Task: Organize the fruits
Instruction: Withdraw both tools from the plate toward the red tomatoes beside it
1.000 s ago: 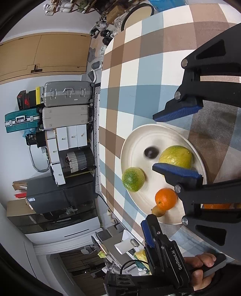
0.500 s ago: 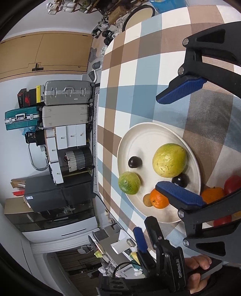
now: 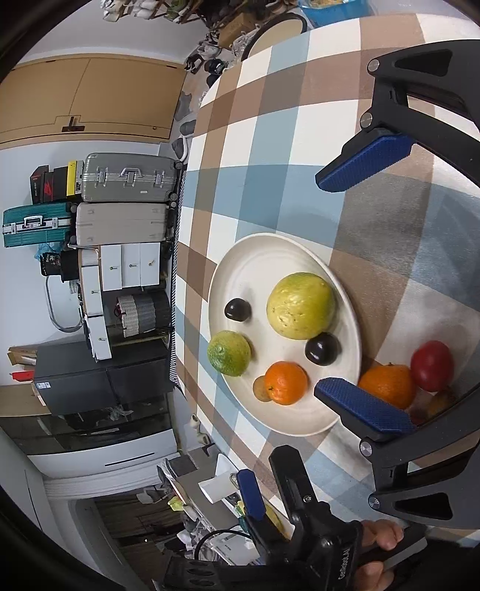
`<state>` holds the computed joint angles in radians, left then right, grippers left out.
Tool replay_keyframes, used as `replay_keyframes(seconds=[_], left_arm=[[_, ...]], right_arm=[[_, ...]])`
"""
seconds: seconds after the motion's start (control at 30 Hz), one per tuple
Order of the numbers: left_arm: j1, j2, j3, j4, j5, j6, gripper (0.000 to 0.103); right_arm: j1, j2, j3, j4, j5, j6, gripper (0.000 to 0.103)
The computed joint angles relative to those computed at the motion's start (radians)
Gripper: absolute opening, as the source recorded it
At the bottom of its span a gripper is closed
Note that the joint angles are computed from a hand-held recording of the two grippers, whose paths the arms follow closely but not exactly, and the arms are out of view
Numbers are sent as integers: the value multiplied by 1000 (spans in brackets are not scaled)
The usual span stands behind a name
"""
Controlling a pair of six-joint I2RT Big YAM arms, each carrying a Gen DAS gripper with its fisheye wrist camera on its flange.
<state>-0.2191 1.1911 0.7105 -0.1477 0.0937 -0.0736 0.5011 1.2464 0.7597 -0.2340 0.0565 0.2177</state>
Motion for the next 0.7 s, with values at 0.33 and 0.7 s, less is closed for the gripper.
replay_keyframes(seconds=[0.33,0.7], left_arm=[[-30,-110,-62,-86,-14,-12,103],[-82,-129,-98,-126,-45,-2,103]], right_arm=[[15,-70,-28,-83,10,20,103],[37,-109,-54,-172,62,44,103]])
